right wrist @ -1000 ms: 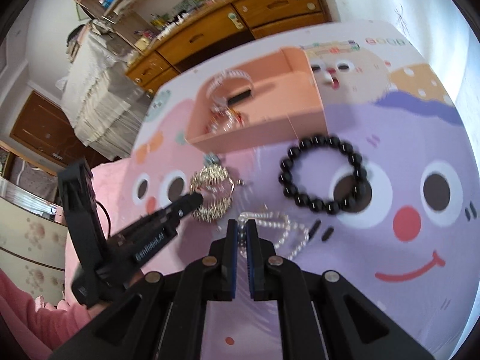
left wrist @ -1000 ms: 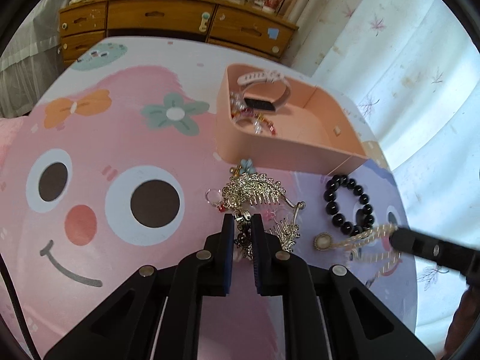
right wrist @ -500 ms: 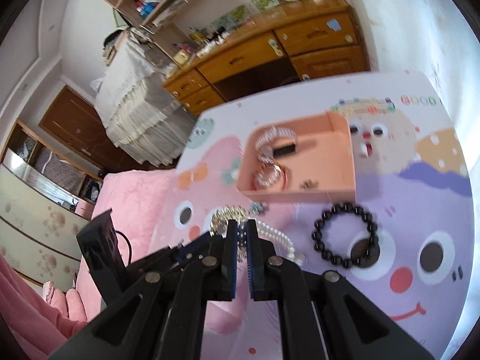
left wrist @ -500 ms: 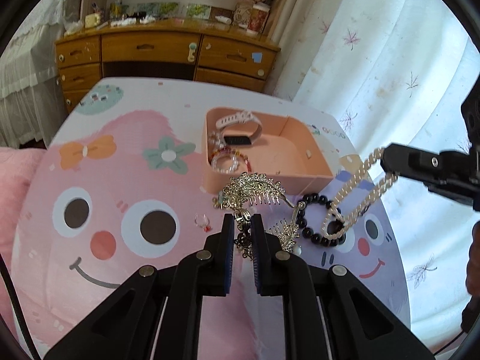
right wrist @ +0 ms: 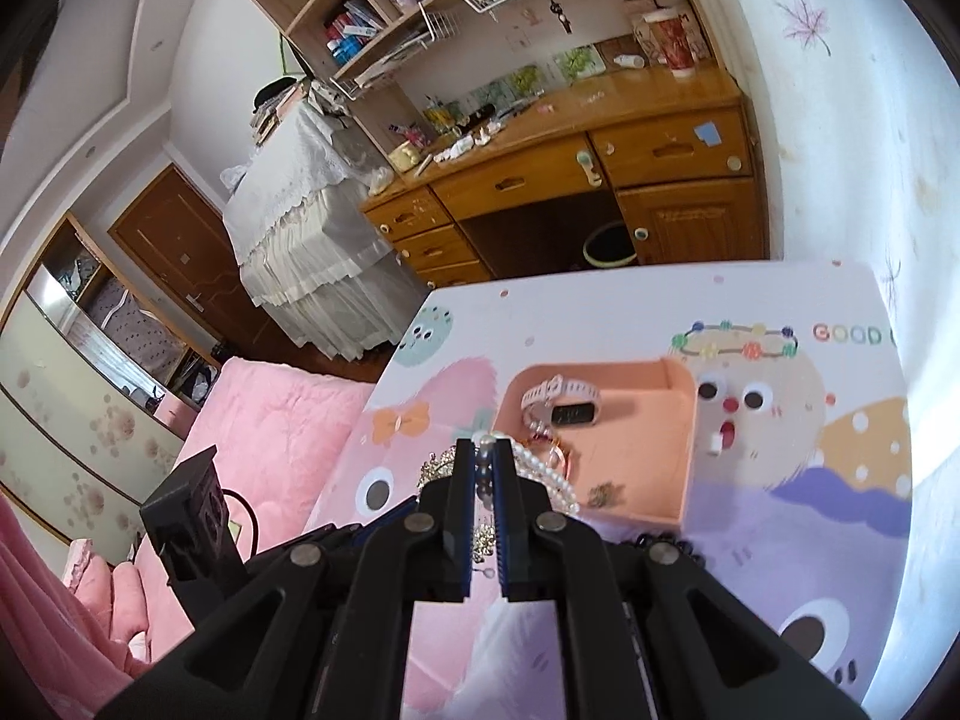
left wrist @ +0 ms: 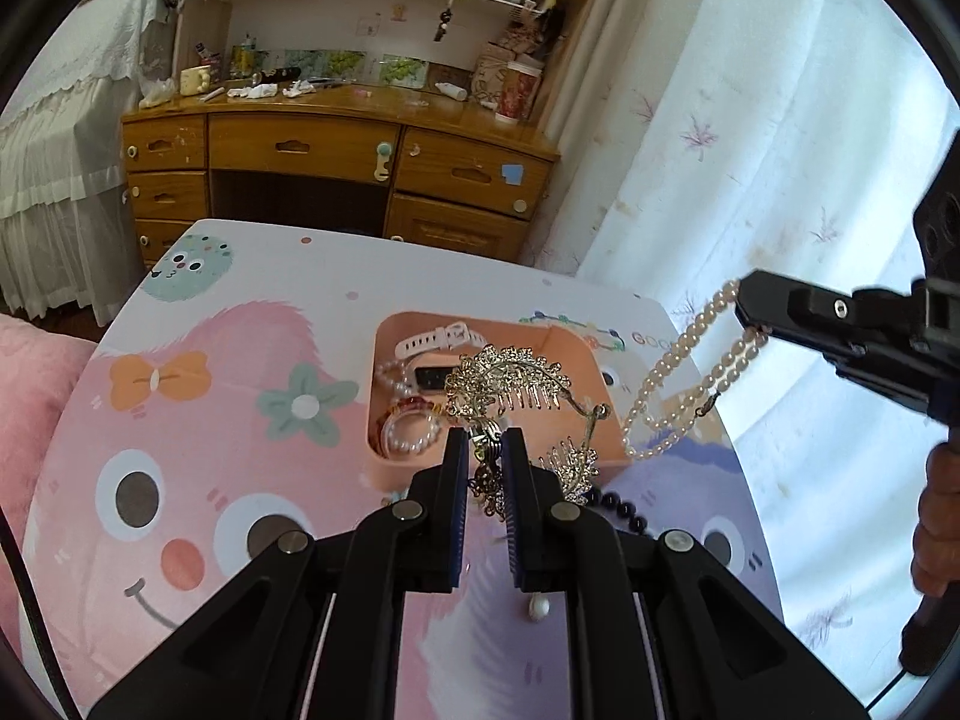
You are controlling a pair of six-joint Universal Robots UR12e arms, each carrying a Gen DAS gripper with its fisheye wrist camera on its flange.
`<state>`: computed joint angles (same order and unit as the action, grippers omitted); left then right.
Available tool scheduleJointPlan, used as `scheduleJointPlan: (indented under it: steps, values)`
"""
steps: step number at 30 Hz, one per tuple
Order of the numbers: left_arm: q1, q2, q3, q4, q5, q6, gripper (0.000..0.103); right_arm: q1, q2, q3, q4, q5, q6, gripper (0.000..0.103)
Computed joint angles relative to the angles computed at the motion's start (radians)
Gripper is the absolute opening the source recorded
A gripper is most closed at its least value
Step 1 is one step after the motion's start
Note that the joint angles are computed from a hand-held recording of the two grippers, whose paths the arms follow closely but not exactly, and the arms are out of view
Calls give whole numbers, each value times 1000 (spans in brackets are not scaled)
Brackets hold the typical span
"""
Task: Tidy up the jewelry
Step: 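Carry the gold clip into the pink box with the left tool while the right tool carries the necklace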
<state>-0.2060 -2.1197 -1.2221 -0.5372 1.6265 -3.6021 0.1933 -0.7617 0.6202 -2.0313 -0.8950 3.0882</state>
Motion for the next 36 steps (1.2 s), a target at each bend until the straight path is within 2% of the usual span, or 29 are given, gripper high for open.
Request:
scheduleJointPlan:
  steps: [6,9,12,14,16,18,21,22,25,29,31,34,36]
  values:
    - [-1,-46,58,-4,14,-21,9,-9,26,-1,-72,6,51,5]
    - [-1,-75,90,-3,24,-25,9,-3,35,12,-142,-38,41,5]
    - [-4,-109,133,-17,56,-19,9,-6,55,12,-183,-9,64,5]
    - [-11,-134,164,-29,94,11,9,-5,73,-7,-158,-15,73,5]
    - [-14,-152,184,-36,117,27,10,1,85,-29,-121,-64,44,6]
    - [-14,-166,200,-47,120,22,10,4,94,-41,-100,-91,22,6]
    - [-13,-176,209,-54,121,-7,11,-3,104,-51,-71,-71,28,6]
    - [-14,-178,214,-62,132,-18,11,-5,111,-63,-49,-65,32,6]
    - [-10,-180,224,-92,106,-26,12,-7,131,-110,46,-83,19,6]
    - [-12,-179,234,-123,109,-14,16,-9,118,-89,40,-105,7,7]
    - [-13,-175,234,-133,112,-12,23,-10,112,-81,40,-108,6,13]
    - [-14,-164,222,-144,109,-23,26,-11,101,-62,31,-120,9,35]
    - [-13,-154,205,-139,100,-37,27,-12,93,-49,25,-121,23,38]
